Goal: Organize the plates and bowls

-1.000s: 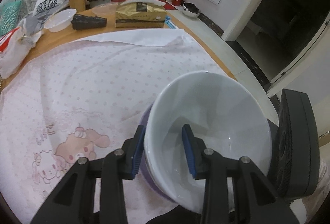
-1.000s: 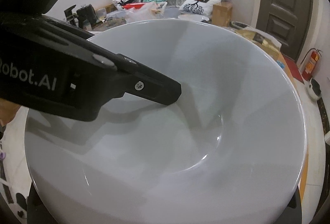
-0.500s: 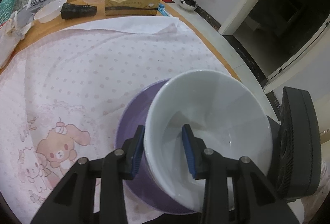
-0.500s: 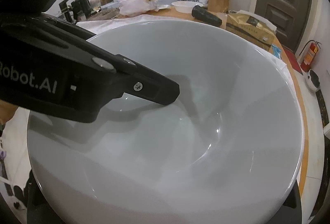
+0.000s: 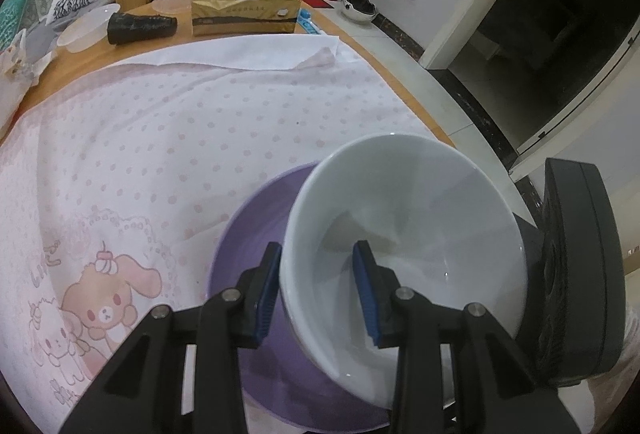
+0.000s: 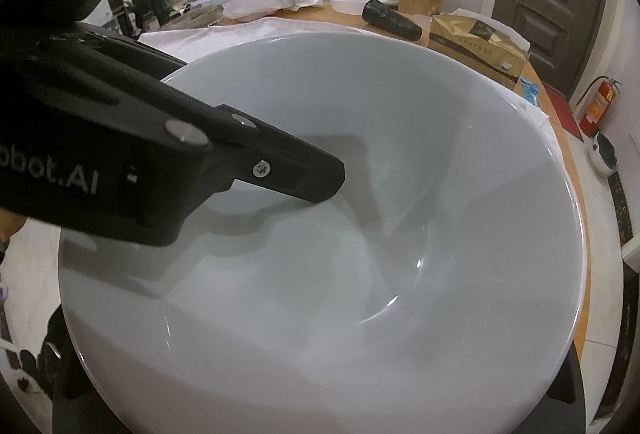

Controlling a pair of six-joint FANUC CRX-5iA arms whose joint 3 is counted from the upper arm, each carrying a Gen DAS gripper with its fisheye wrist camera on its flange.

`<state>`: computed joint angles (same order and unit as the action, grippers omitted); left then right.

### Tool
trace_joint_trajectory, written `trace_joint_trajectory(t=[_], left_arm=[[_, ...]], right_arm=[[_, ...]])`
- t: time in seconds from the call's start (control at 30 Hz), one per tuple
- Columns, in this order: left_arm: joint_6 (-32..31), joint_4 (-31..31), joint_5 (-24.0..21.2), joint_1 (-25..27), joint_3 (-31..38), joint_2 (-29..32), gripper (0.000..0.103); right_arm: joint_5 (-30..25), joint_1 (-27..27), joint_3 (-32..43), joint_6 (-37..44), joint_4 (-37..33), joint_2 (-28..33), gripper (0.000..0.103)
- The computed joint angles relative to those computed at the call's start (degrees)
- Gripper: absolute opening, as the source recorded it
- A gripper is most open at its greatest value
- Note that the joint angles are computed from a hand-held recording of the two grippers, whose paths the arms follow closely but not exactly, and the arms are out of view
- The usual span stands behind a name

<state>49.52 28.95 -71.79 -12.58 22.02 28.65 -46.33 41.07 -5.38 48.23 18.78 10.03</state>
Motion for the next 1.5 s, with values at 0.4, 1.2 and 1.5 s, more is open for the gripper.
trace_joint_trajectory(t=[0.4, 1.2, 1.5], left_arm=[[0.5, -1.4, 2.5, -0.3, -2.1, -1.8, 0.050], [-3.1, 2.3, 9.7, 4.3, -14.9, -14.7, 0.084], [-4.6, 6.3, 15.4, 6.8, -21.4, -20.1, 0.090]], right_arm=[[-1.1, 1.0, -0.7, -1.7, 1.3, -0.6, 0.102], [-8.0, 7.4, -5.6, -17.7, 16.3, -7.8, 0.102], [-3.8, 7.3, -10.2, -29.0, 24.1, -12.4, 0.102]])
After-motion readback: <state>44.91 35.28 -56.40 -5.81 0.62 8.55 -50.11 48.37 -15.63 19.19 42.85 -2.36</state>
